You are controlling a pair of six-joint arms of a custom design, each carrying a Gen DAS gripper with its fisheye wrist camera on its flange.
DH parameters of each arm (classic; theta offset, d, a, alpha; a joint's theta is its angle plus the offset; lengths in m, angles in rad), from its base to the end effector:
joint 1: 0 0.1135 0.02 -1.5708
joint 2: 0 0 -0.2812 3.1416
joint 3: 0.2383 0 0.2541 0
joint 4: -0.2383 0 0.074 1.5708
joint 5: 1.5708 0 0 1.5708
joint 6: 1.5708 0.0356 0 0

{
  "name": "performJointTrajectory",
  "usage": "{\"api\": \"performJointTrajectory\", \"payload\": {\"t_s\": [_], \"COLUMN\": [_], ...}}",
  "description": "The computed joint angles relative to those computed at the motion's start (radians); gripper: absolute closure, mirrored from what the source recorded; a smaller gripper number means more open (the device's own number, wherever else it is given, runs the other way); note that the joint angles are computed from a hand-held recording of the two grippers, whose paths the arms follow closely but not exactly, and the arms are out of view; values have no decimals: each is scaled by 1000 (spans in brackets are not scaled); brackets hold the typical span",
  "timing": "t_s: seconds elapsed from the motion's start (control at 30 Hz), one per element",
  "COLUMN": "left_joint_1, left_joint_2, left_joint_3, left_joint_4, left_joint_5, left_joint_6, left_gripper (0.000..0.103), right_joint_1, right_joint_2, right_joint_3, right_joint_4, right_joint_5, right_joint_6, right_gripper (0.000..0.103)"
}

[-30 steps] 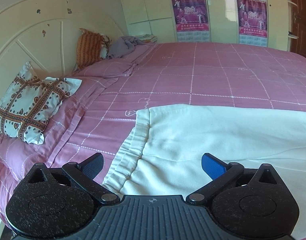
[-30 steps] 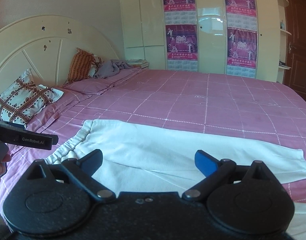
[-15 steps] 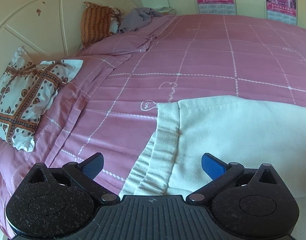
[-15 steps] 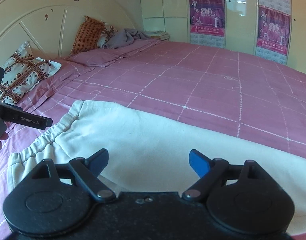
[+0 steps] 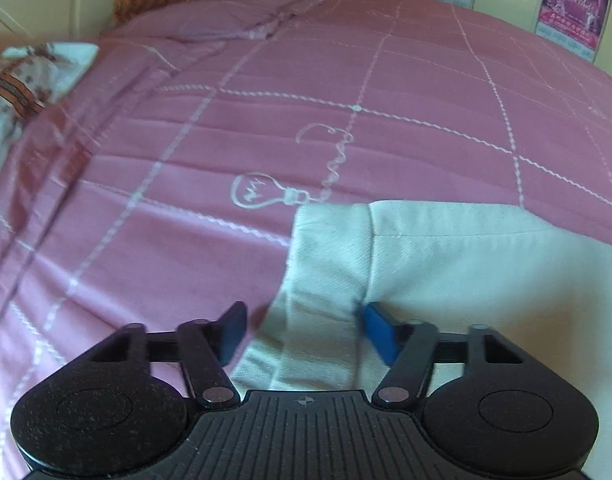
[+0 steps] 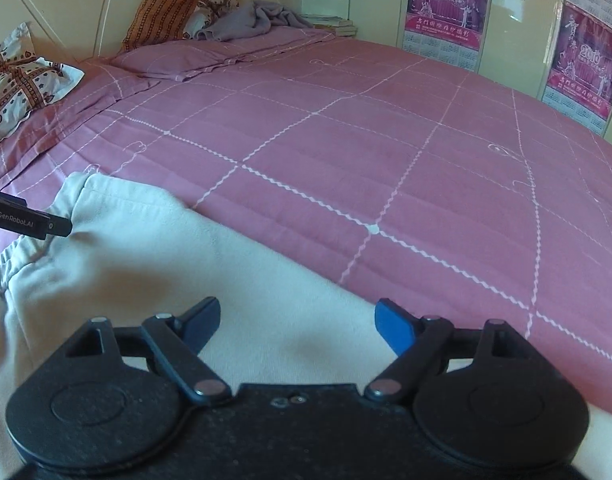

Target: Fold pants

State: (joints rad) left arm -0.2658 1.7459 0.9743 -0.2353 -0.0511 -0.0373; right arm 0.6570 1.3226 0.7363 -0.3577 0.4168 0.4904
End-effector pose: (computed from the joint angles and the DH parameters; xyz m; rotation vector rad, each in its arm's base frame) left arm 0.3347 -0.0892 0.1686 0.2748 2.5617 -0.0476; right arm 0.2086 0.1427 0.2131 -0.0357 2.4045 -0.0041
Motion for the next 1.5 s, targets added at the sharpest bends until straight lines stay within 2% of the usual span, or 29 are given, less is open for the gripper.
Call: {"api": "performJointTrajectory", "payload": {"t_s": [0.1, 0.13, 0.2, 0.27, 0.33, 0.37, 0.4, 0.47, 0.53, 0.67, 0.73, 0.83, 0.9, 1.03, 1.1, 1.17, 1.23, 1.27, 1.3, 1.33, 1.37, 1.4, 1.43, 1.5], "left_joint_1": [0, -4, -5, -9, -17, -23, -29, -37, -34, -2, 28, 101, 158, 284, 393, 580, 781, 904, 992, 1034, 1081, 1107, 1105, 1033], "left_joint_2": [5, -2, -11, -17, -33, -41, -55, -81, -119, -291, -397, -592, -711, -894, -933, -952, -945, -935, -922, -907, -897, -898, -901, -913], "left_joint_3": [-14, -27, -41, -43, -53, -58, -69, -82, -97, -166, -202, -267, -304, -387, -397, -380, -349, -332, -316, -304, -301, -303, -307, -328], "left_joint_4": [33, 48, 59, 58, 58, 61, 65, 63, 52, 4, -55, -191, -304, -510, -613, -753, -879, -957, -1020, -1057, -1092, -1111, -1116, -1080], "left_joint_5": [11, 12, 18, 13, -2, -14, -28, -44, -41, 18, 67, 149, 193, 248, 296, 390, 494, 552, 594, 617, 642, 666, 682, 704], "left_joint_6": [36, 61, 79, 75, 71, 71, 72, 72, 60, 56, 72, 124, 173, 289, 344, 447, 578, 668, 730, 759, 788, 787, 769, 661], "left_gripper": [50, 56, 61, 64, 68, 70, 73, 77, 80, 81, 82, 82, 82, 81, 81, 81, 80, 77, 62, 37, 28, 23, 23, 23], "right_joint_1": [-85, -104, -137, -163, -166, -164, -160, -110, -44, 170, 373, 705, 873, 1048, 1053, 1086, 1115, 1133, 1150, 1159, 1166, 1178, 1197, 1218], "right_joint_2": [68, 92, 134, 165, 165, 167, 162, 139, 91, -100, -170, -130, -65, 117, 178, 210, 182, 168, 153, 136, 121, 106, 96, 74], "right_joint_3": [25, 38, 59, 71, 59, 66, 73, 83, 70, 53, 85, 174, 205, 204, 197, 233, 251, 254, 252, 246, 236, 218, 201, 174], "right_joint_4": [34, 34, 35, 36, 66, 58, 46, 15, -13, -151, -299, -556, -651, -655, -614, -661, -704, -730, -752, -771, -784, -789, -794, -788], "right_joint_5": [-75, -89, -118, -145, -157, -168, -185, -142, -80, 73, 198, 340, 348, 295, 229, 239, 255, 265, 265, 257, 248, 240, 230, 224], "right_joint_6": [-83, -106, -135, -150, -180, -188, -192, -187, -189, -40, 94, 409, 646, 996, 1047, 1130, 1231, 1295, 1360, 1415, 1467, 1525, 1587, 1672], "right_gripper": [20, 22, 29, 31, 42, 60, 89, 99, 100, 100, 100, 101, 101, 98, 80, 75, 69, 65, 61, 59, 58, 58, 58, 58]}}
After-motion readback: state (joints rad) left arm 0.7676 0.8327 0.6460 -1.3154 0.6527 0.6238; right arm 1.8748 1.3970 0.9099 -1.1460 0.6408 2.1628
